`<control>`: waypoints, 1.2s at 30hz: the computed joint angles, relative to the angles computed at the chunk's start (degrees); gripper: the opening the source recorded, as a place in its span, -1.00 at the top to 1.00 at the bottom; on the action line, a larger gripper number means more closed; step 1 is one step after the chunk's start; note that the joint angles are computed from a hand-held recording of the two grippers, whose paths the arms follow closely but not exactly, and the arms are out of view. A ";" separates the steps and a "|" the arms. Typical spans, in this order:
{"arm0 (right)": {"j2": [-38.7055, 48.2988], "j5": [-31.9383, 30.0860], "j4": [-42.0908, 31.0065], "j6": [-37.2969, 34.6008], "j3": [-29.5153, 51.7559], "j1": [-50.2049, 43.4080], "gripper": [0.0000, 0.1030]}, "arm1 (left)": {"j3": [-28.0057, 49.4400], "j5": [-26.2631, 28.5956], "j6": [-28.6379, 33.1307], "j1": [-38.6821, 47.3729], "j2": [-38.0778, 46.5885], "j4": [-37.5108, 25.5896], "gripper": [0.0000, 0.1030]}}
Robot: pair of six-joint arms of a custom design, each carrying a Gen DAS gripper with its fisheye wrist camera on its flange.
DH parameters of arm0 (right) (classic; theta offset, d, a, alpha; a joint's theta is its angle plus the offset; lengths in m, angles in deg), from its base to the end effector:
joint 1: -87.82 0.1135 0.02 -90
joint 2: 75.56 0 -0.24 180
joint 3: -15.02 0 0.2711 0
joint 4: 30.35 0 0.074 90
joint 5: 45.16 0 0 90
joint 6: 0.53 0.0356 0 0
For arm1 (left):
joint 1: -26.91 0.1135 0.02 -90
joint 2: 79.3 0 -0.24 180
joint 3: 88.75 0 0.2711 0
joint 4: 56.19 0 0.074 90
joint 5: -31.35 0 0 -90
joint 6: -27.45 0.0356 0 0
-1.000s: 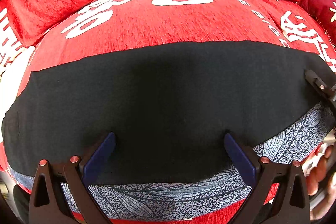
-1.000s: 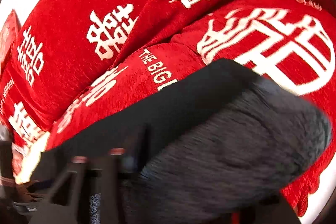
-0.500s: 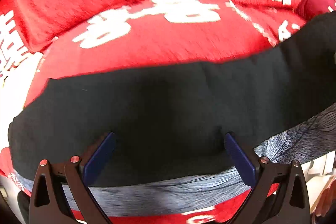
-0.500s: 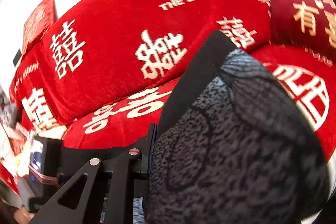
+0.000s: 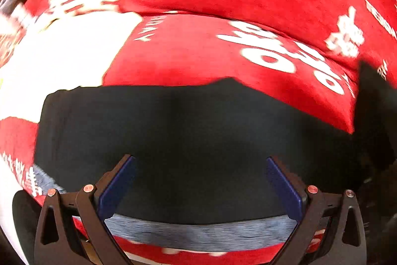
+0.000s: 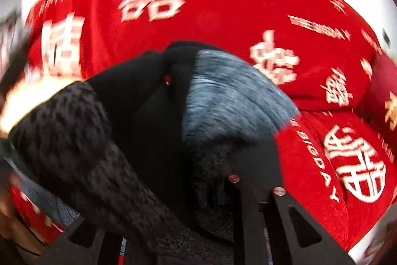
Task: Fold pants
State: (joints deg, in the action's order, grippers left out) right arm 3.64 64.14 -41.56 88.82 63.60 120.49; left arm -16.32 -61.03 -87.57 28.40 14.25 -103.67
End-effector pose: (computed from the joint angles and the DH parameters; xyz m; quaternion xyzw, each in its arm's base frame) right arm 0.2492 0.1458 0.1394 -0.1925 0.8819 -0.0361 0.4289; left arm 0.3276 0.0100 0.1533 -0.2290 0.9553 -0.0179 0.1859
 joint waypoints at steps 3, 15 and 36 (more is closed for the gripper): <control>11.40 8.05 3.05 -1.50 3.44 7.57 0.64 | -3.39 1.34 0.57 3.02 -1.76 1.14 -1.00; 7.37 11.85 -5.12 -4.37 2.23 18.13 -0.58 | -5.61 5.34 1.34 4.67 -2.69 3.77 -1.00; -12.63 -38.43 -21.37 1.37 -3.09 -26.36 -0.62 | -1.18 -1.47 0.17 -11.41 4.65 0.11 -1.00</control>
State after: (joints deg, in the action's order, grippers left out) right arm -8.99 25.71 -62.93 90.19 60.50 94.13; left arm -17.50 -62.51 -87.39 16.99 18.90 -103.56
